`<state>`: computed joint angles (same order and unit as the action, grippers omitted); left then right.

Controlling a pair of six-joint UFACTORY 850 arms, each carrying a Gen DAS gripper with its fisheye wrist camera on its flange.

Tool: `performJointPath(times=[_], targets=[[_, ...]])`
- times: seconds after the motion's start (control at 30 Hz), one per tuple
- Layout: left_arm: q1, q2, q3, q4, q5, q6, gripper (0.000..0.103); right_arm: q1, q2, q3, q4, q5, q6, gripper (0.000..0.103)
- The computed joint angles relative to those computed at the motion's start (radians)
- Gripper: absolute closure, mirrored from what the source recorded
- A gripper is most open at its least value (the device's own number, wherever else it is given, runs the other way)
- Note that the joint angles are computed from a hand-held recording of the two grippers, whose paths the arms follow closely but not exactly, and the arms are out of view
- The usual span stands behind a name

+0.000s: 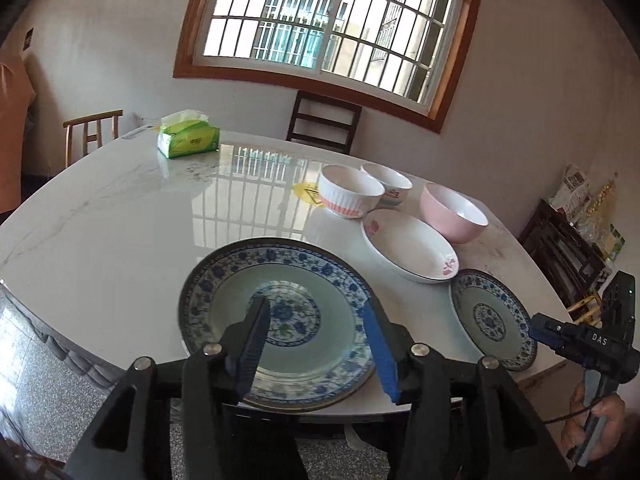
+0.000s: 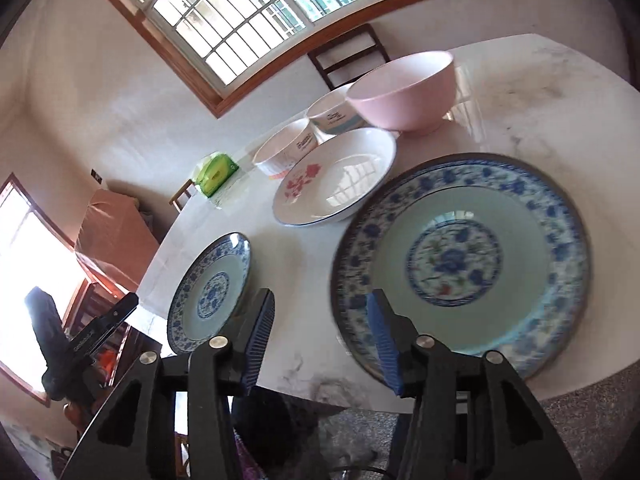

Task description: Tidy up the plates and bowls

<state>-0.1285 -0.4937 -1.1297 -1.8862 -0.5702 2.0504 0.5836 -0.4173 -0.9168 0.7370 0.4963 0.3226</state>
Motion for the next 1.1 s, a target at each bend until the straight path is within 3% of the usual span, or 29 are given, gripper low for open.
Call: performJointPath(times=[0.1,0.17,0.3,0.53,0.73,0.93,1.03,1.1], targets=[[-0.065,0.006,-0.011,0.166,-0.025,-0.113,0.053,-0.022,0.101,0.125,0.133,0.002,-0.067,0.049],[-0.114,-0.016,-0.049,0.302,-0.03,-0.248,0.053,-0.046,0.142,0.188,0.125,-0.005,-0.022,0.049],[-0.185,-0.107,-0.18,0.555,-0.078,-0.551,0.053,-0.108,0.17,0.281,-0.131,0.029,0.284,0.049],[-0.252,-0.252,-0.37,0.785,-0.1,-0.898,0.053,-0.199,0.139,0.31,-0.403,0.084,0.511,0.049],[-0.272,-0.294,-0.421,0.862,-0.064,-1.016,0.053,-0.266,0.097,0.287,-0.633,0.124,0.643,0.056],[-0.268,-0.331,-0.457,0.924,-0.078,-1.097,0.055,-0.304,0.059,0.252,-0.751,0.128,0.706,0.059],[-0.272,-0.339,-0.467,0.94,-0.081,-1.115,0.065,-0.317,0.051,0.24,-0.806,0.127,0.733,0.059],[-0.274,-0.348,-0.481,0.963,-0.106,-1.128,0.081,-0.322,0.044,0.23,-0.831,0.122,0.745,0.064]])
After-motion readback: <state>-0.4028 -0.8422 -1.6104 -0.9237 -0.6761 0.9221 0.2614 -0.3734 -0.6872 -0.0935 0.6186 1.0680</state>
